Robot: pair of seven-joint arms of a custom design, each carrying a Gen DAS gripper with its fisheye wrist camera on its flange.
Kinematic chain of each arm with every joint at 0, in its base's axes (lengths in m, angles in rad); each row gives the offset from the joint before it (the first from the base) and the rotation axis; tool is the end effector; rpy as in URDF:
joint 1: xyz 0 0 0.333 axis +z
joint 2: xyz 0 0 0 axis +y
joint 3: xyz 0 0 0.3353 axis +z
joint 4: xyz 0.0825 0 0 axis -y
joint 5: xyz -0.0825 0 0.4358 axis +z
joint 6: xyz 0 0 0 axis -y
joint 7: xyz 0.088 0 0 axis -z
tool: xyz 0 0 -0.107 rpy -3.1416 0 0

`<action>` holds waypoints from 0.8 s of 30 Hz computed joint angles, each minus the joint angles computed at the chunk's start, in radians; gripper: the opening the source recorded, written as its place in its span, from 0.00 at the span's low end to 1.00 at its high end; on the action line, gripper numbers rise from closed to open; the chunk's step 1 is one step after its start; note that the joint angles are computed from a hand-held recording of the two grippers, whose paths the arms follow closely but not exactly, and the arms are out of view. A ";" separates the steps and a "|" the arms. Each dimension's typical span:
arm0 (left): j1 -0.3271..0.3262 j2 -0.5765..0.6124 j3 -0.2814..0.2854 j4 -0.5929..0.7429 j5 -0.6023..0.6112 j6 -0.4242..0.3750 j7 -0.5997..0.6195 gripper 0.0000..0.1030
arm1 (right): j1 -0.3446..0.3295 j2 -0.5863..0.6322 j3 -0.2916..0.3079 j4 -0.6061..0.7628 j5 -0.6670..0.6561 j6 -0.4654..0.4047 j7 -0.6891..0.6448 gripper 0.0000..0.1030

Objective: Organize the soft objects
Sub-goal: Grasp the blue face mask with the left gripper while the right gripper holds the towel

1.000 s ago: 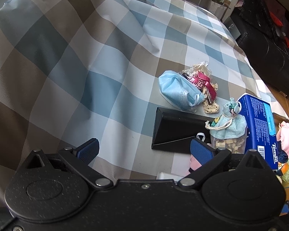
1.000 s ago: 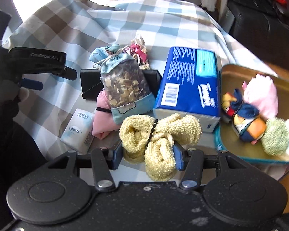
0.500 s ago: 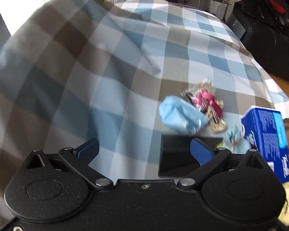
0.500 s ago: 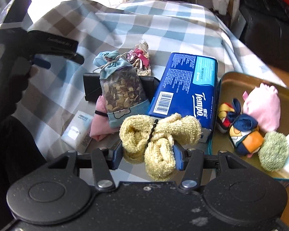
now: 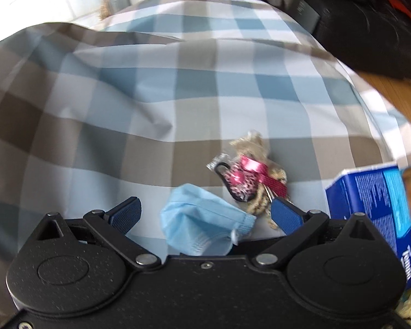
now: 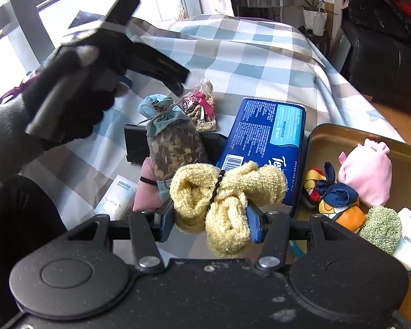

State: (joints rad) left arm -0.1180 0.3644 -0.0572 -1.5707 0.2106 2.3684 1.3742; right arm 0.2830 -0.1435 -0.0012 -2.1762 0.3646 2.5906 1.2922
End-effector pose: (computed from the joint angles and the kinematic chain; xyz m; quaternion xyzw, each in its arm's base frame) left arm 0.7478 -0.1240 0.4791 -0.6572 0.7183 -0.1328 0.1857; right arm 0.5699 0.1579 0.5110 -0.7681 0.5646 -0.0964 0.2863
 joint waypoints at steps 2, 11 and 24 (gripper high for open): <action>-0.005 0.012 -0.003 0.006 0.011 -0.010 0.022 0.95 | 0.000 0.001 -0.004 0.005 0.014 -0.013 -0.001 0.50; 0.001 0.079 0.000 0.080 -0.026 -0.097 0.032 0.93 | -0.014 0.018 0.003 0.026 -0.008 -0.033 0.038 0.50; 0.042 0.103 -0.005 0.099 -0.141 -0.161 -0.011 0.63 | -0.025 0.035 0.013 0.042 -0.049 -0.037 0.087 0.50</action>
State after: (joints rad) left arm -0.0761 0.4672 -0.0618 -1.4719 0.0701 2.2070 1.3631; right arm 0.2583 -0.1081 0.0123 -2.1345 0.3159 2.5532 1.3789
